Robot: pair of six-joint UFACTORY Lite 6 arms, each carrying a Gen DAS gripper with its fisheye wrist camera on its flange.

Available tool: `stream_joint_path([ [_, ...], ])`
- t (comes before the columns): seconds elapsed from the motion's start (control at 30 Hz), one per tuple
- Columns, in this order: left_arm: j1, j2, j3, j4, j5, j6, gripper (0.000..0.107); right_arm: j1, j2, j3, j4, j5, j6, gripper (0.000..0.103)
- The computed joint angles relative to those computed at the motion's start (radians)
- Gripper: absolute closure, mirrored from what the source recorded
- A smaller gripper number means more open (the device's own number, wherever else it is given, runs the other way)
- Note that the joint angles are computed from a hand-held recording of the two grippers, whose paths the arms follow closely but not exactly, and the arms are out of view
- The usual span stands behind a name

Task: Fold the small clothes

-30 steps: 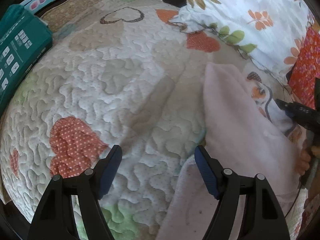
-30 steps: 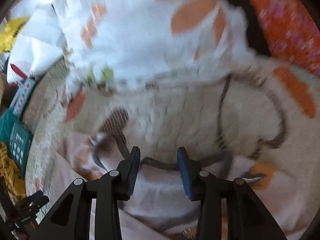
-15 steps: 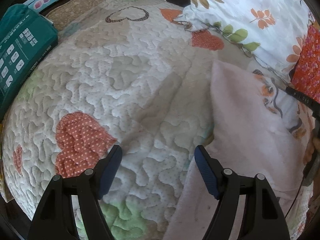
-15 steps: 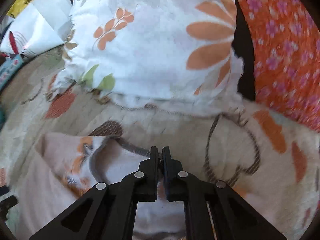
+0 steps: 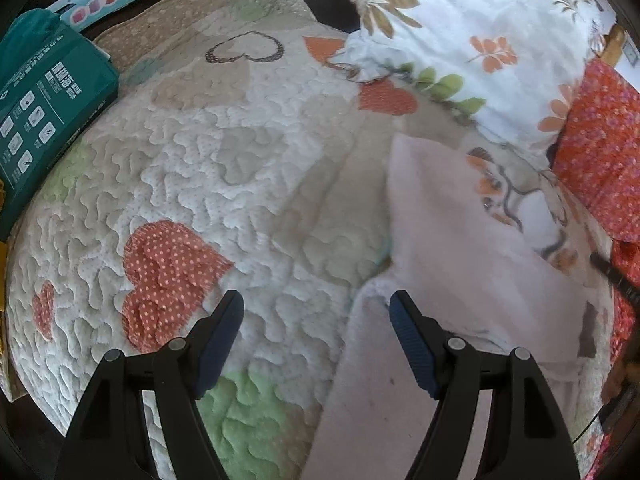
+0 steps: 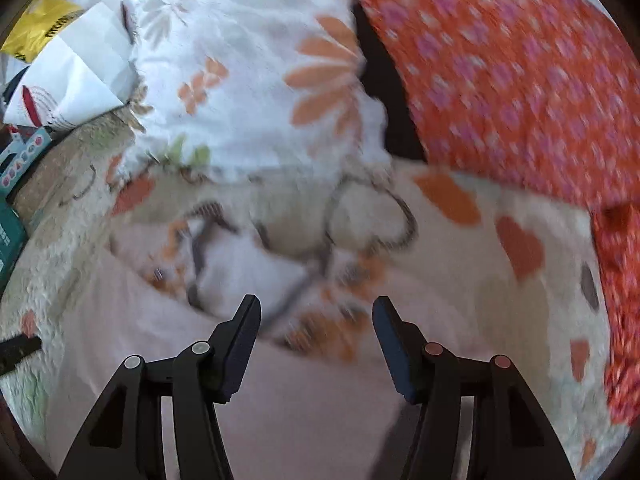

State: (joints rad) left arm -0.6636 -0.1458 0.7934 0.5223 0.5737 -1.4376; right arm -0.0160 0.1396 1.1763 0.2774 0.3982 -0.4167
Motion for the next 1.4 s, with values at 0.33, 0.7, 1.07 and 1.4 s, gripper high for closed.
stream_joint_path([
  [0.33,0.011,-0.004,-0.024,-0.067,-0.062,0.034,0.032,0.027,0.221,0.118,-0.197,-0.088,0.37,0.053],
  [0.7,0.036,-0.002,-0.015,-0.158,-0.093,0.145,0.032,0.126,0.627,0.602,-0.883,0.152,0.94,0.095],
  [1.07,0.034,-0.088,-0.079,-0.139,-0.076,0.128,0.032,0.009,0.256,0.277,-0.705,0.13,0.739,0.057],
  [1.4,-0.091,-0.168,-0.23,-0.201,-0.164,0.126,0.032,-0.631,-0.315,-0.323,0.161,0.336,-0.307,0.052],
])
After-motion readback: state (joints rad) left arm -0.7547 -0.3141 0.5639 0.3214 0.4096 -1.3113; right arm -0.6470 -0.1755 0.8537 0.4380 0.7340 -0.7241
